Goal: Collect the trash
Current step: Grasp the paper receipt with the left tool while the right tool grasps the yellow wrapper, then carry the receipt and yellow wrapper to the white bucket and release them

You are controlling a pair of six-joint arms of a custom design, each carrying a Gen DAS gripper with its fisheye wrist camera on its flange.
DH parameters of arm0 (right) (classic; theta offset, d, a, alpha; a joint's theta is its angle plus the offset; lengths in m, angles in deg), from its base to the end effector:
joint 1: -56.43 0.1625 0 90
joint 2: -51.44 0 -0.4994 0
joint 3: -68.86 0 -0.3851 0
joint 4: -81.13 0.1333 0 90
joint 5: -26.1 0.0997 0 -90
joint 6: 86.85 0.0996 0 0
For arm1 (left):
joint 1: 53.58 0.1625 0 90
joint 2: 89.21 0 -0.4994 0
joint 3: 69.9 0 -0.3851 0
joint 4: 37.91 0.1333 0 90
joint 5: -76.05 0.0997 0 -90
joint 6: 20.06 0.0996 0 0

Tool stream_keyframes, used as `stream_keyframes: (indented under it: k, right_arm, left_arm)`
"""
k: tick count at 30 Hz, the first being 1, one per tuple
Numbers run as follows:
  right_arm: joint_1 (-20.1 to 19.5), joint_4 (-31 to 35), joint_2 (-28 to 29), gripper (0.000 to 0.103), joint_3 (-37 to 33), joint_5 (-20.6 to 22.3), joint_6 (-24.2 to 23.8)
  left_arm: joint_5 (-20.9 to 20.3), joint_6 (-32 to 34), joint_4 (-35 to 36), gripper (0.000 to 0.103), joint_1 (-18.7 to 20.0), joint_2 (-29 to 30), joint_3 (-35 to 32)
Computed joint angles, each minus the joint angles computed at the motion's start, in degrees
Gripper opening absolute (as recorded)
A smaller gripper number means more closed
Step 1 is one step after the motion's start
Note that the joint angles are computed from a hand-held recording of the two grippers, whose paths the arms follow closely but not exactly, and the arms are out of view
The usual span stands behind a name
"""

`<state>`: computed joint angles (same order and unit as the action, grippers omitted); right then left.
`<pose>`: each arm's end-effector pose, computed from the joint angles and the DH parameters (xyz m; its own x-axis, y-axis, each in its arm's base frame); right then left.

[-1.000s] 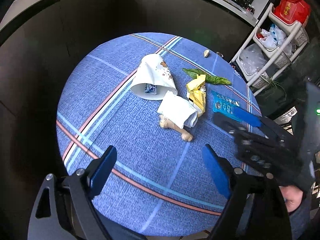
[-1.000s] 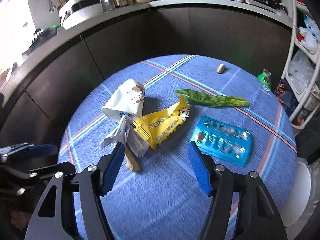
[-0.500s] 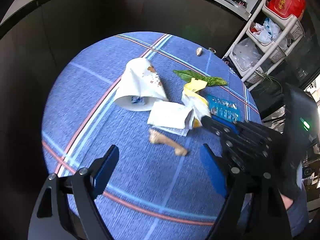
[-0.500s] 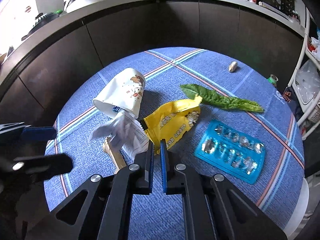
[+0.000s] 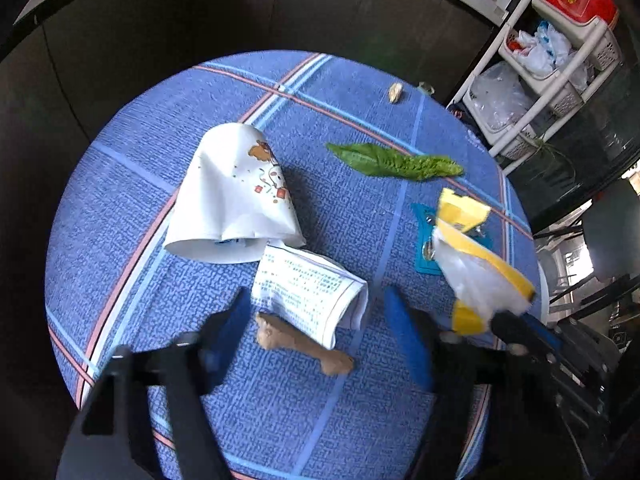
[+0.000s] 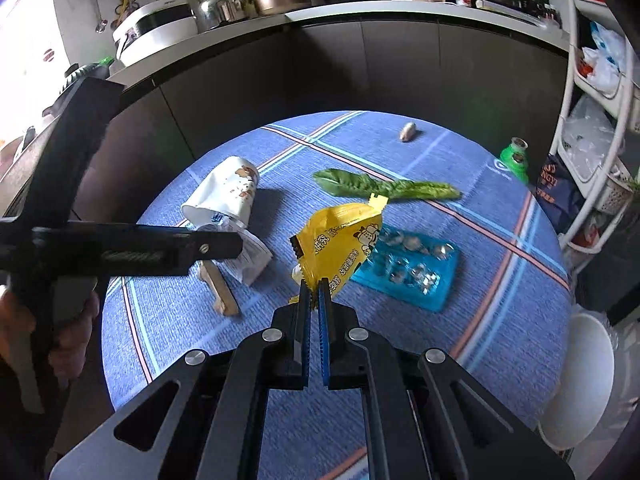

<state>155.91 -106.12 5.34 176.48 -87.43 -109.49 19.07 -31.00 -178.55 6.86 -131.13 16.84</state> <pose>0.2017 -0.6397 0.1679 -0.8186 -0.2354 0.5239 -0.4863 0.7694 -0.4142 -0.2080 -0.7470 0.1517 -0.8360 0.1947 -0.5130 0.3383 0.9190 -0.2024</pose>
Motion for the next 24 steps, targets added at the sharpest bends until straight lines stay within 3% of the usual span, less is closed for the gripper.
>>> stream_keyframes:
  k: [1, 2, 3, 9, 24]
  right_arm:
    - [-0.07, -0.14, -0.26, 0.003, 0.3, 0.16, 0.15]
    - [-0.09, -0.41, -0.46, 0.003, 0.63, 0.25, 0.2]
    - [-0.1, -0.63, -0.57, 0.003, 0.83, 0.27, 0.24]
    - [0.03, -2.59, -2.2, 0.003, 2.73, 1.64, 0.81]
    - [0.49, -12.6, -10.18, 0.003, 12.18, 1.31, 0.45]
  left_arm:
    - [0.02, -0.35, 1.12, 0.041, 0.12, 0.25, -0.52]
    - [-0.01, -0.62, 1.79, 0.039, 0.2, 0.38, -0.81]
    - [0.06, -0.68, 1.89, 0.027, 0.22, 0.39, -0.79]
    - [-0.91, -0.41, -0.25, 0.009, -0.94, -2.0, 1.67]
    - [-4.51, 2.97, -6.89, 0.008, -8.65, -7.3, 9.51]
